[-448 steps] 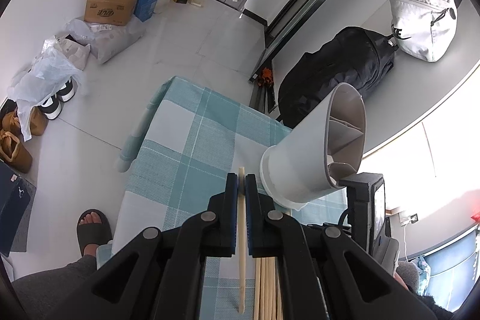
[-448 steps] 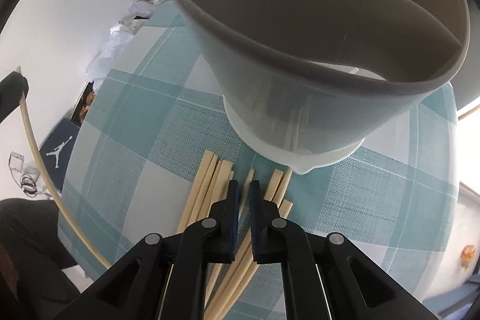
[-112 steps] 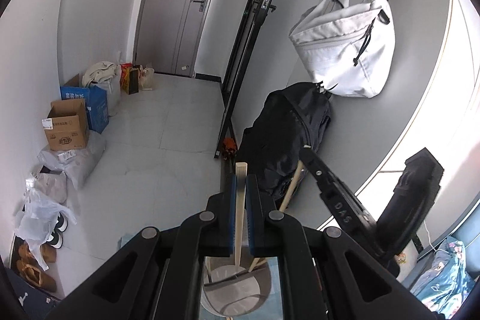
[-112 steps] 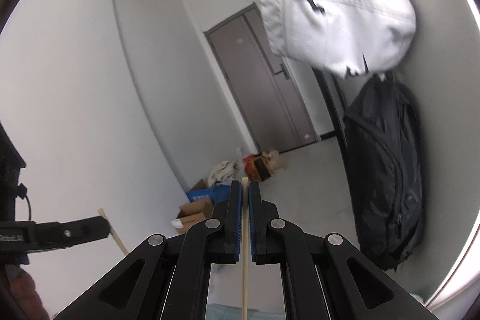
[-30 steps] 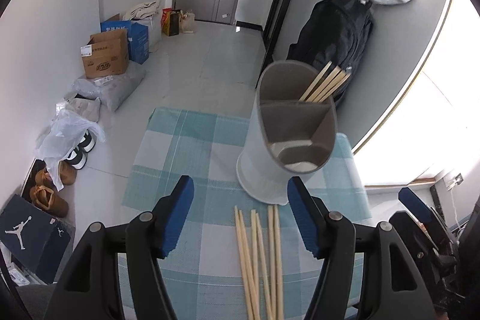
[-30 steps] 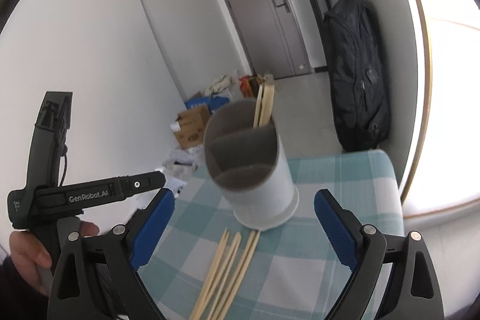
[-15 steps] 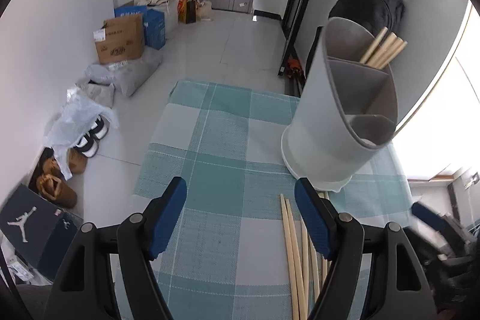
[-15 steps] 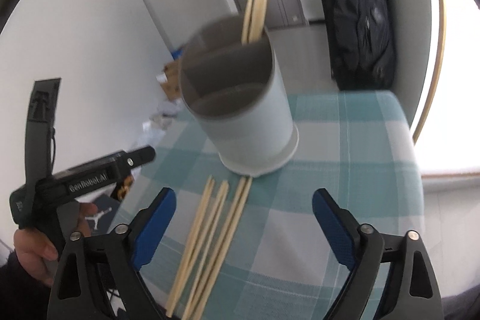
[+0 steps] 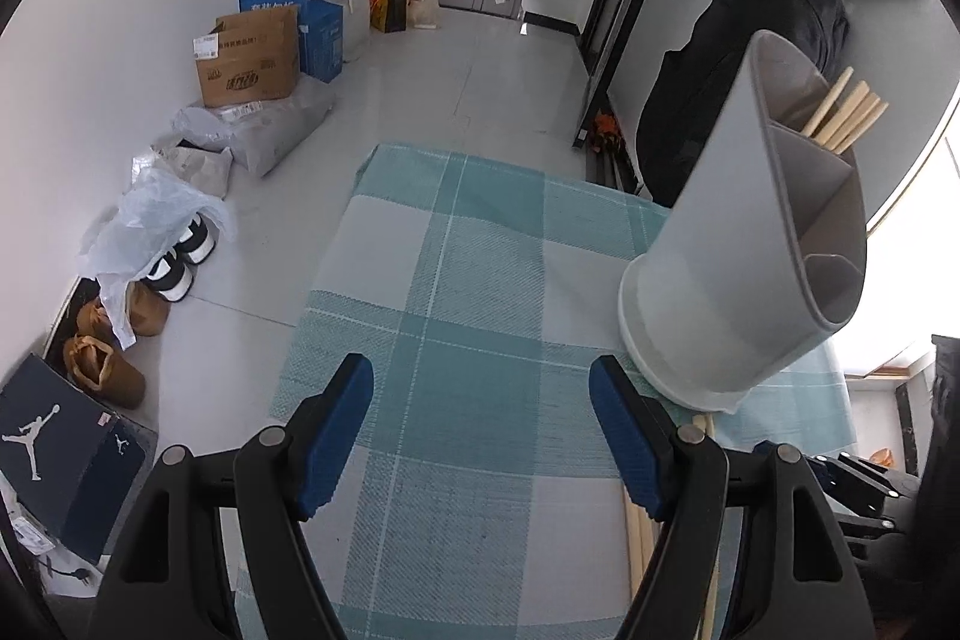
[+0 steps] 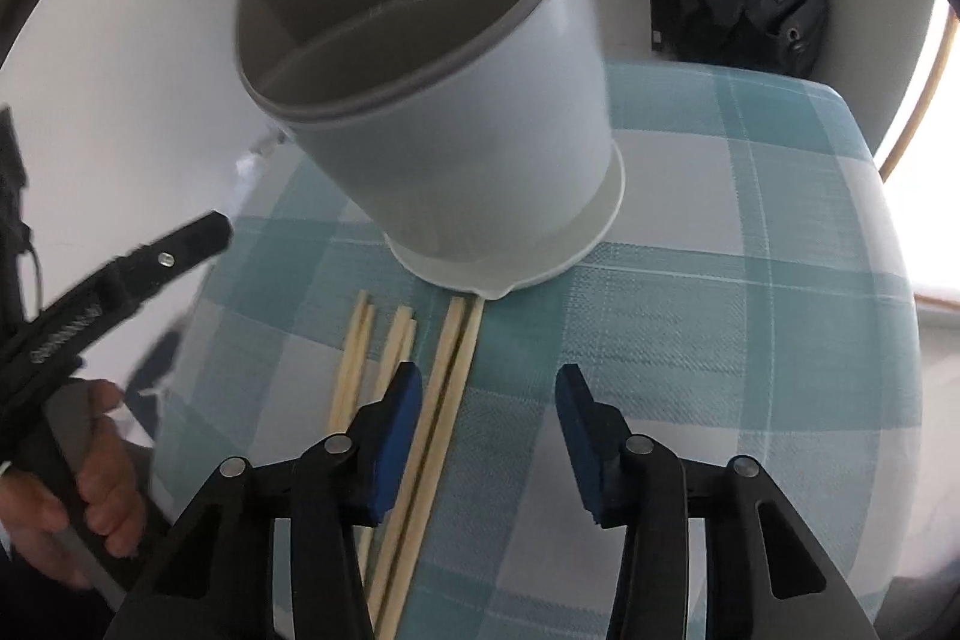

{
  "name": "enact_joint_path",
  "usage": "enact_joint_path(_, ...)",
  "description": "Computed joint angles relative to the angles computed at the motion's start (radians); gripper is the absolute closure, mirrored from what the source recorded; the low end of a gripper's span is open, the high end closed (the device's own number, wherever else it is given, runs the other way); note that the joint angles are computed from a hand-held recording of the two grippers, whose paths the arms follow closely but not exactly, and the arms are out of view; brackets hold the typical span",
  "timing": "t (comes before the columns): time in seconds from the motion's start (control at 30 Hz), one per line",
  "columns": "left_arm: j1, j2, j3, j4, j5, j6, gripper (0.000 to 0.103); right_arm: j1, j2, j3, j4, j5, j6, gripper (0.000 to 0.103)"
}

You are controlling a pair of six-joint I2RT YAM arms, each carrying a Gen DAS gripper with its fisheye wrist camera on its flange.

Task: Organize utensils
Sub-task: 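Move both open tools down toward the loose chopsticks on the cloth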

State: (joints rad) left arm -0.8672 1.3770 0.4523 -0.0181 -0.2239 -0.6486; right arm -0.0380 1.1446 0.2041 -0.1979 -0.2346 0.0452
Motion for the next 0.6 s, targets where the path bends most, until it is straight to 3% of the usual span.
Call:
enact_joint_path(0.13, 0.030, 0.009, 0.006, -0.002, 0.039, -0.007, 0.033, 0.124, 0.024, 0.026, -0.002, 0.146, 0.040, 0.067)
enact_joint_path(0.27, 0.058, 0.025, 0.014, 0.001, 0.067, -0.007, 0.033, 0.241, 0.059, 0.061, -0.042, 0.290, 0.067, 0.079)
enact_joint_path(0.4, 0.069, 0.040, 0.020, -0.005, 0.071, -0.002, 0.033, 0.244, 0.055, 0.071, -0.080, 0.275, 0.035, 0.090)
enact_joint_path(0.6, 0.109, 0.034, 0.011, -0.008, 0.123, -0.013, 0.033, 0.181, -0.060, 0.061, -0.219, 0.220, -0.001, 0.096)
